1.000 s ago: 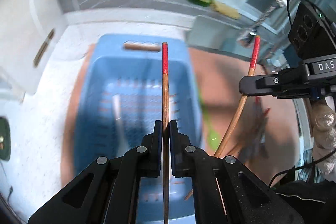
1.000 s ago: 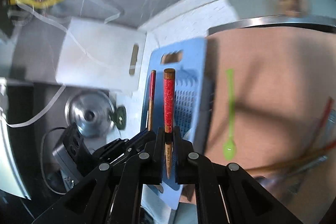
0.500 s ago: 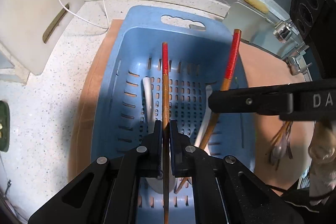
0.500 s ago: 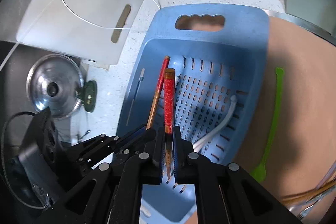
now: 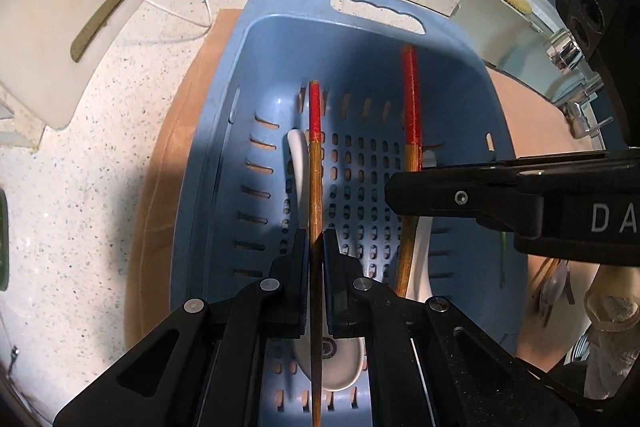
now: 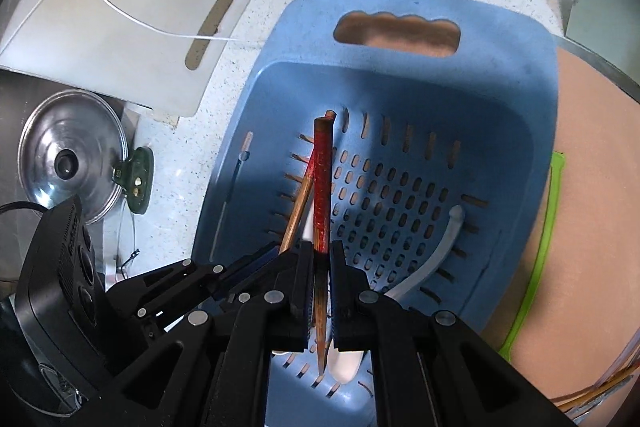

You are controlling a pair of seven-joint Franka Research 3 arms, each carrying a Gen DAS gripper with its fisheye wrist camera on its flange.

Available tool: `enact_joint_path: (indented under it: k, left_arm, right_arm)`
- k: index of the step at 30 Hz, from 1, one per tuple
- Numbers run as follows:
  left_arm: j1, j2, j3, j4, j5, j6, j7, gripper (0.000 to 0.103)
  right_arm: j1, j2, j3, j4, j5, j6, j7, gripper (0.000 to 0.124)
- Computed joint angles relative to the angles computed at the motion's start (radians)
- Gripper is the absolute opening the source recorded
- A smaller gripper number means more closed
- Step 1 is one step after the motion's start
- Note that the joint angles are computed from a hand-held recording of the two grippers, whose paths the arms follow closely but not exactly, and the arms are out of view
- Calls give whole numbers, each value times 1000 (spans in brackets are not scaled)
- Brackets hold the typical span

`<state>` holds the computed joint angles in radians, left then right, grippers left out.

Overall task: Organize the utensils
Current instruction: 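Carry the chopsticks into the blue basket and open both grippers, then move both grippers back over the mat toward the green spoon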

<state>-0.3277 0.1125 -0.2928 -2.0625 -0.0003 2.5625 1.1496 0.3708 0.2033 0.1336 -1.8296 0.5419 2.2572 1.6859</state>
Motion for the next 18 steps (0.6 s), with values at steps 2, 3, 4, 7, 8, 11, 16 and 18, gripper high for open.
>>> enact_joint_path:
  k: [2, 3, 4, 7, 8, 11, 16, 18]
  left_arm:
    - [1, 1, -1, 1, -7, -1, 3, 6]
    - [2, 1, -1, 1, -11, -1, 4, 6]
    - [2, 2, -2, 2, -14, -2, 6, 6]
    - [2, 7, -2, 10, -18, -12, 10, 6]
    - [1, 9, -2, 14, -14, -17, 9, 6]
    - [1, 14, -1, 21, -8, -25, 4, 6]
    - [-1, 10, 0, 25, 0, -34, -8, 9]
    - [-3, 1, 1, 23, 14, -42, -18, 14]
  right_arm:
    - [1, 8, 1, 6, -1, -5, 1, 6]
    - [1, 9, 1, 7, -1, -7, 2, 7]
    - [1, 13, 0, 10, -2, -11, 4, 7]
    - [1, 21, 0, 20, -6, -22, 9, 7]
    - [1, 21, 0, 21, -8, -24, 9, 7]
    - [2, 22, 0, 21, -11, -22, 7, 7]
    - [-5, 11, -1, 10, -4, -30, -7, 8]
    - [-8, -1, -1, 0, 7, -23, -18, 9]
